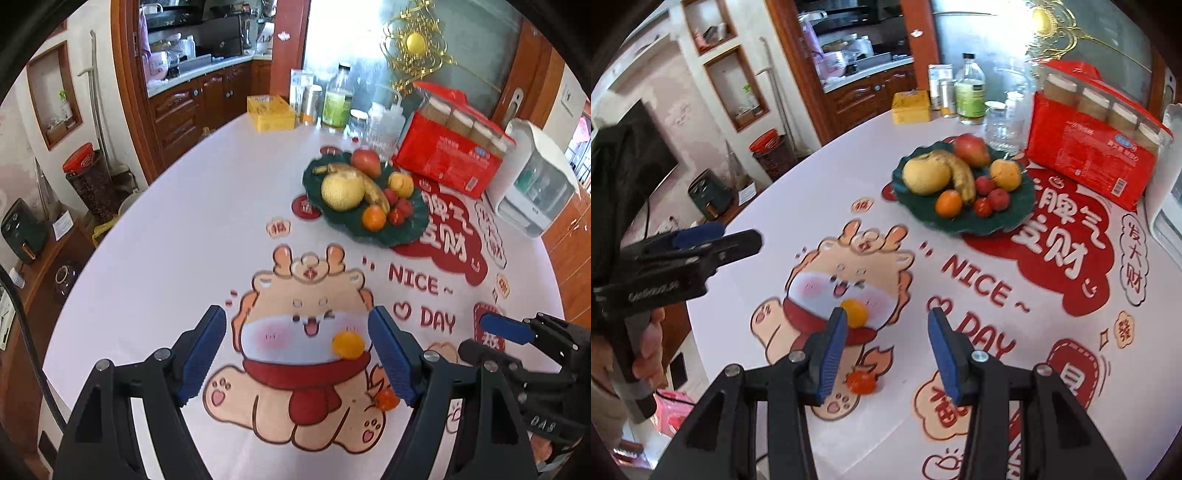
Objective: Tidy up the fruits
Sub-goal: 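Withdraw and reach the left tool to the small orange while the right tool reaches the red tomato, then grasp the small orange with the left tool while the right tool grasps the red tomato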
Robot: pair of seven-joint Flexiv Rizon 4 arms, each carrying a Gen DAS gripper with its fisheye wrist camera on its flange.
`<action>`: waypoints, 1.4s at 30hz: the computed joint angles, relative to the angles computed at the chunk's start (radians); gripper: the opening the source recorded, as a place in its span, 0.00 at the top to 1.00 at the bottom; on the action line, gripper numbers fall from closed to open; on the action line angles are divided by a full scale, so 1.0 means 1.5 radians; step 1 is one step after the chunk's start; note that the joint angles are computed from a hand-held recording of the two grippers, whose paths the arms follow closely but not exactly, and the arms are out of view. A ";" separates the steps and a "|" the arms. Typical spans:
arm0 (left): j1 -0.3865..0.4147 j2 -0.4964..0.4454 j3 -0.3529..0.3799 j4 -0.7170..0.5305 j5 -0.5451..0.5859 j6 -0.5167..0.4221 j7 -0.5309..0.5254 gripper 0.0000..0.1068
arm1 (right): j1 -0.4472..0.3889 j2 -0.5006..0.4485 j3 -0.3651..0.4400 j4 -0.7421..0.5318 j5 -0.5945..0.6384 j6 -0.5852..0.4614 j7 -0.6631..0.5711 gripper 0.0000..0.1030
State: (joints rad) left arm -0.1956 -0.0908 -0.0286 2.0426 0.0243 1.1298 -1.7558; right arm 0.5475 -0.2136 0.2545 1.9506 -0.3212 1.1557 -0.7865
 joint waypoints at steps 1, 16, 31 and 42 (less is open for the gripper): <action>-0.001 -0.002 0.000 0.005 0.002 0.001 0.000 0.27 | 0.003 0.000 0.001 0.007 -0.002 0.004 0.003 0.56; -0.013 -0.065 -0.014 0.035 -0.052 0.010 0.041 0.27 | 0.023 -0.038 0.014 0.069 0.019 0.060 0.009 0.56; -0.016 -0.129 -0.037 0.006 -0.141 0.011 0.105 0.27 | 0.050 -0.085 -0.008 0.064 -0.037 0.094 -0.025 0.56; -0.030 -0.170 -0.040 -0.020 -0.154 0.032 0.106 0.27 | 0.056 -0.099 -0.021 0.065 -0.057 0.101 -0.020 0.70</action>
